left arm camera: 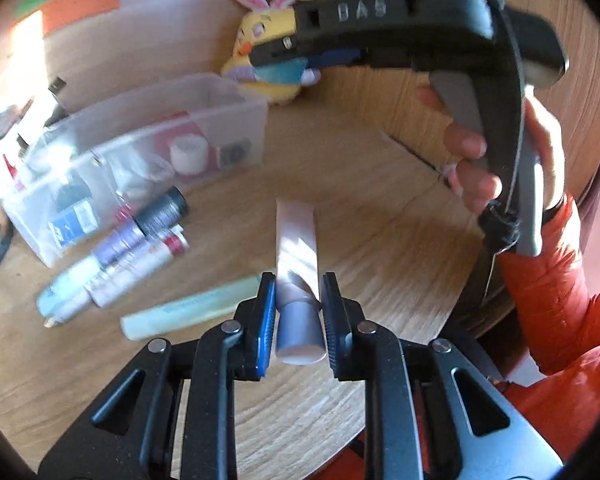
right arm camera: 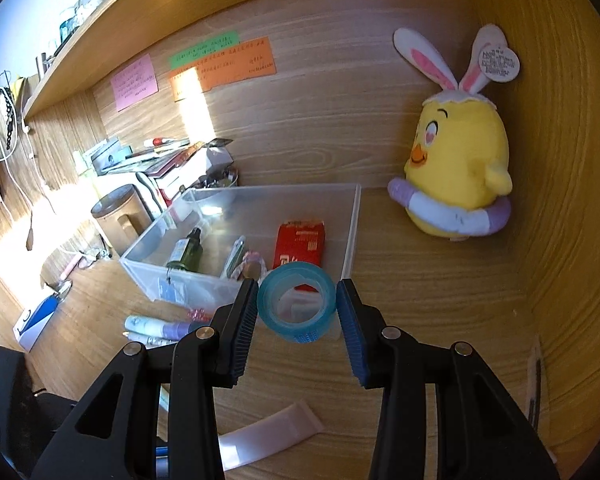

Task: Organize objects
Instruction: 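Carry the tape roll and tube into the clear box and open both tools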

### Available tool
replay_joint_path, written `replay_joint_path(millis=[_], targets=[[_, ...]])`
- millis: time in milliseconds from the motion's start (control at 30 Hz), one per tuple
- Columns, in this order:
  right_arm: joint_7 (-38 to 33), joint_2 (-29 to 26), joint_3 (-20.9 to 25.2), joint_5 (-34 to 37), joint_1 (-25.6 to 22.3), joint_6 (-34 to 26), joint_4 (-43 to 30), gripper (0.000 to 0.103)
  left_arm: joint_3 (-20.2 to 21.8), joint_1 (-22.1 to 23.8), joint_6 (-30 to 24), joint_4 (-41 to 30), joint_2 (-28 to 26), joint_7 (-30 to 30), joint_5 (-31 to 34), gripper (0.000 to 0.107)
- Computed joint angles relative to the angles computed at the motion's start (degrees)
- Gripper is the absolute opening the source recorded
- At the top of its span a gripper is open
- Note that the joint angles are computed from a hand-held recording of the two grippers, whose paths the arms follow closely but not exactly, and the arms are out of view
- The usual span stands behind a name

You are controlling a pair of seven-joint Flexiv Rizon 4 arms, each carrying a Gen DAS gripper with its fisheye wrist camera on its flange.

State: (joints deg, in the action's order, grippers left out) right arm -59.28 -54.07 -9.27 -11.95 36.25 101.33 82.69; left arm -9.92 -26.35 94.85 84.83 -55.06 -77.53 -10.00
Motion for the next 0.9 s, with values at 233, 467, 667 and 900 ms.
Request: replay_joint_path(millis=[233, 467, 667, 900], targets=[[0.07, -0.78, -0.84, -0.37, 0.15, -0.75, -2.71, 0.037, -0.28, 1.49, 5.49, 2.08, 2.22, -1.81, -0.04, 0.022], [0.74, -2.11, -0.11, -1.41, -0.82, -2.38, -6.31, 0.037, 0.98, 2.20, 9.91, 2.93, 4.12, -3.11, -0.71, 0.022], [0.62, -4.58, 2.86, -4.48, -3.02, -6.61, -11.80, 0.037, 4.69, 1.02, 10.41, 0.75, 4.09, -4.09, -3.59, 0.022], [-2.62, -8.62, 9.17, -8.57, -6.38, -15.12, -20.81, 0.037, 11.86, -1.79, 4.21, -6.25, 1.26, -5.06, -7.36, 0.022]])
